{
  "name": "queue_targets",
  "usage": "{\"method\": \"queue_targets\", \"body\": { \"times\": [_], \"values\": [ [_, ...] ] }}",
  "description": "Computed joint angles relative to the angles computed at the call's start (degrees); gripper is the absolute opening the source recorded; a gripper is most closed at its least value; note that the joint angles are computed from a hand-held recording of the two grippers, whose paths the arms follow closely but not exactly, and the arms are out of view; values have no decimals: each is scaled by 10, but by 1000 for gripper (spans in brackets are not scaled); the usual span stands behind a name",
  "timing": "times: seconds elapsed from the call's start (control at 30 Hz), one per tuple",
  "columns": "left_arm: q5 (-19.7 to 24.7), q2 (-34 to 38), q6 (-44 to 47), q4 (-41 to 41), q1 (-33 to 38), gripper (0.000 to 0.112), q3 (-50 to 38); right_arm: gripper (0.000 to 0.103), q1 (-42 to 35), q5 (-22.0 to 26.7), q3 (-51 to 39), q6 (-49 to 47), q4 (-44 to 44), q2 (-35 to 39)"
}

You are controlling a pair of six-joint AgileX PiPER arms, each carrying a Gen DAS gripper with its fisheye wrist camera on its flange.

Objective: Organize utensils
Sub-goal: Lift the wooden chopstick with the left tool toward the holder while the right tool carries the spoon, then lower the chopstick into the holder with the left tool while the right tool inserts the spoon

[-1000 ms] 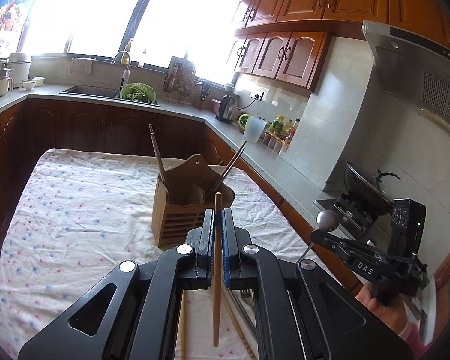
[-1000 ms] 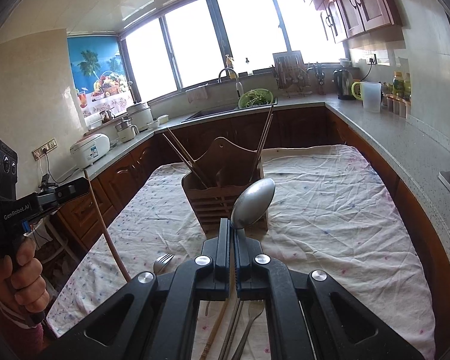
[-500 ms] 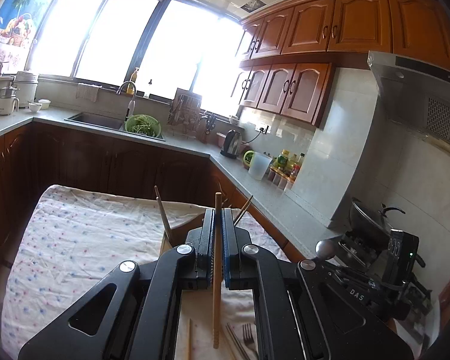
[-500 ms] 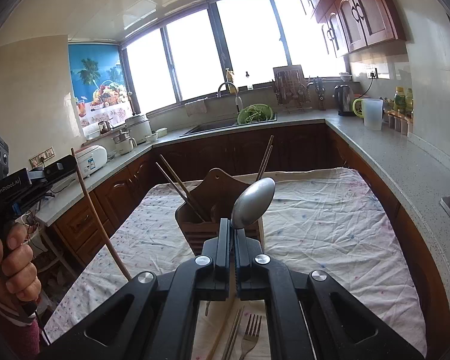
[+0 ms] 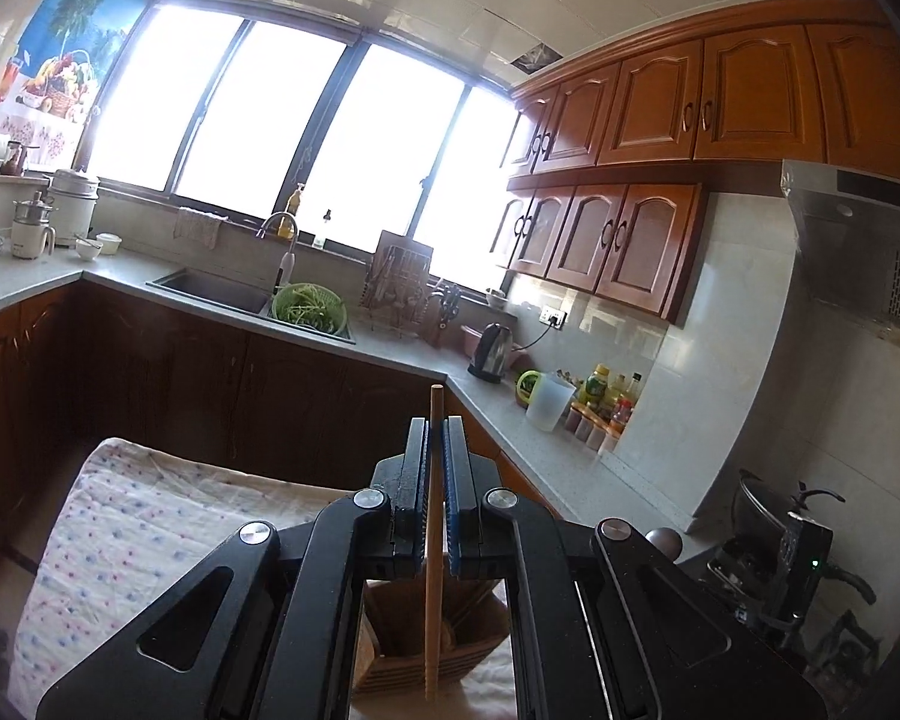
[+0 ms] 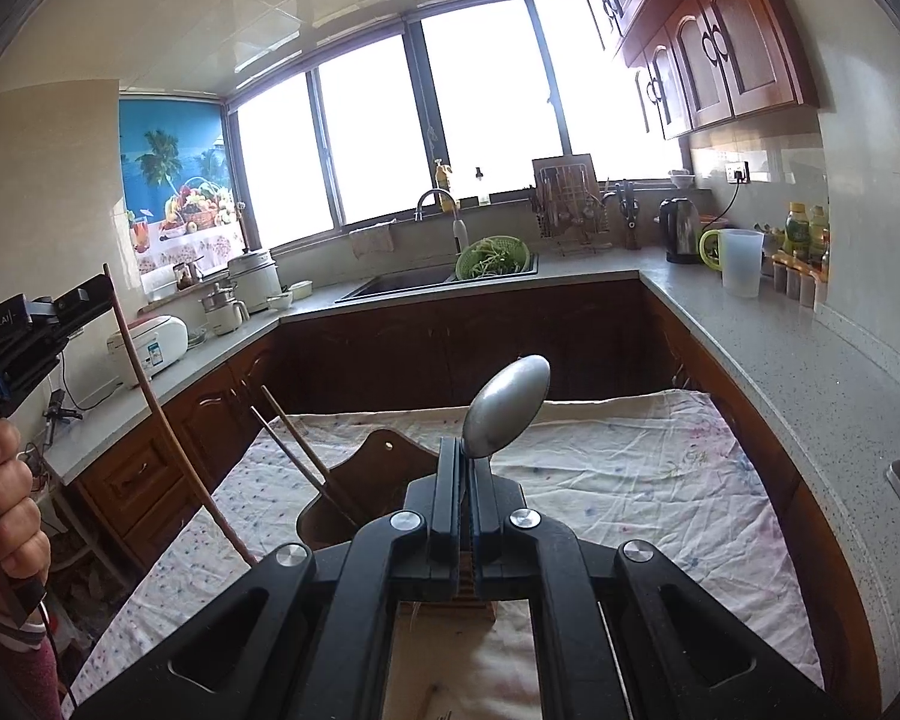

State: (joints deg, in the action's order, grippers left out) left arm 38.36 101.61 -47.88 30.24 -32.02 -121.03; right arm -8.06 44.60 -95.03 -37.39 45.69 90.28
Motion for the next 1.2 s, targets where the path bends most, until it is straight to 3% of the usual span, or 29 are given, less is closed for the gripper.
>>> {"method": "queue_targets", "body": {
  "times": [0.3, 0.5, 0.73, 1.2],
  "values": [
    [-36, 54, -69, 39, 40, 3, -19, 2, 39, -39, -96, 46, -45, 87],
    [-95, 38, -229, 170, 37, 3, 88, 2, 66, -76, -91, 54, -72, 113],
    [-103, 46, -361, 283, 22, 3, 148, 2, 90, -116, -48, 49, -78, 128],
    [-111, 71, -293, 212, 20, 4, 169, 2, 90, -94, -35, 42, -63, 159]
  ]
}}
